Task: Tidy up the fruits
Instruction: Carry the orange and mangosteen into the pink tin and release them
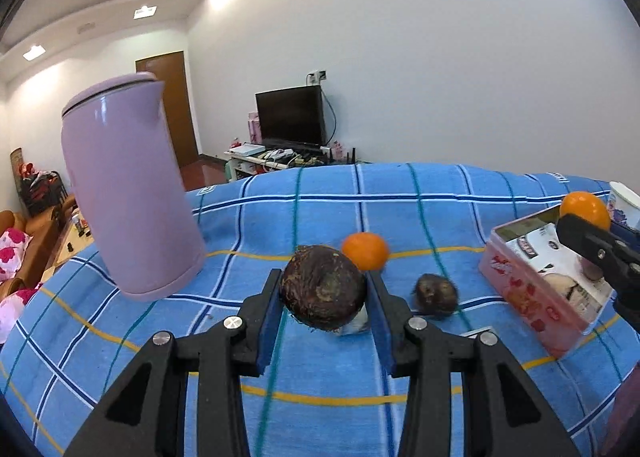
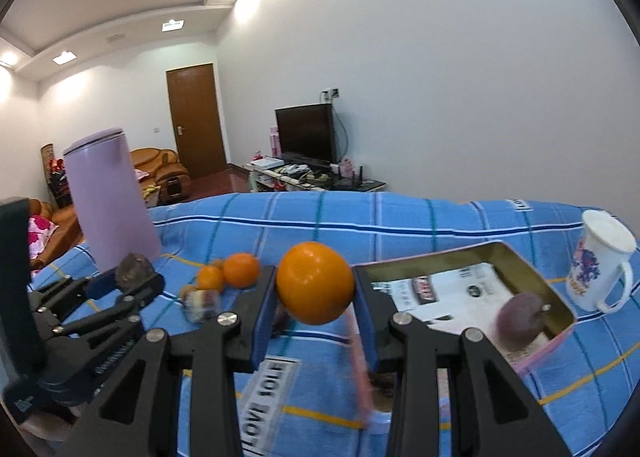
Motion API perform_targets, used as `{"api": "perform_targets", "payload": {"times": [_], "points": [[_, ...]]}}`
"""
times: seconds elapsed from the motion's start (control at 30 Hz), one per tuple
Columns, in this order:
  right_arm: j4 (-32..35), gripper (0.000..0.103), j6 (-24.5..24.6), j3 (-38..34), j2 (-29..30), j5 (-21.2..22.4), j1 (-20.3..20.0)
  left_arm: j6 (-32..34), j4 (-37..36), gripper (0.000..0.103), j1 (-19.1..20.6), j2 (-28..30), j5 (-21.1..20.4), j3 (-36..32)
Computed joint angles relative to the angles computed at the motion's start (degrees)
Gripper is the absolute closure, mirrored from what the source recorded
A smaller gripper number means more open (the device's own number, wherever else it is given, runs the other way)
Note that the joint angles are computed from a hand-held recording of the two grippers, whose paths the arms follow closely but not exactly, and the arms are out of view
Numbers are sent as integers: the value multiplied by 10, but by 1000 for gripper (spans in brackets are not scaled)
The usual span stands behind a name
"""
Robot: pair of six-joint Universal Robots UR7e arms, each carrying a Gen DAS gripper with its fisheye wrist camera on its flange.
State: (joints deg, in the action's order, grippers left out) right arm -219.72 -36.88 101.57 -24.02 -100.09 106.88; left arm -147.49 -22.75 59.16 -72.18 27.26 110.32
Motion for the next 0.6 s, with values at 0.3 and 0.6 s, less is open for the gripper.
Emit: {"api": "perform_targets", "payload": {"times": [0.3, 0.6], "points": [[-17, 63, 0, 14, -26, -1, -22, -6, -6, 61, -27, 34, 6, -15], [-23, 63, -2, 15, -47, -9, -41, -18, 14, 61, -43, 83, 19, -51]]}}
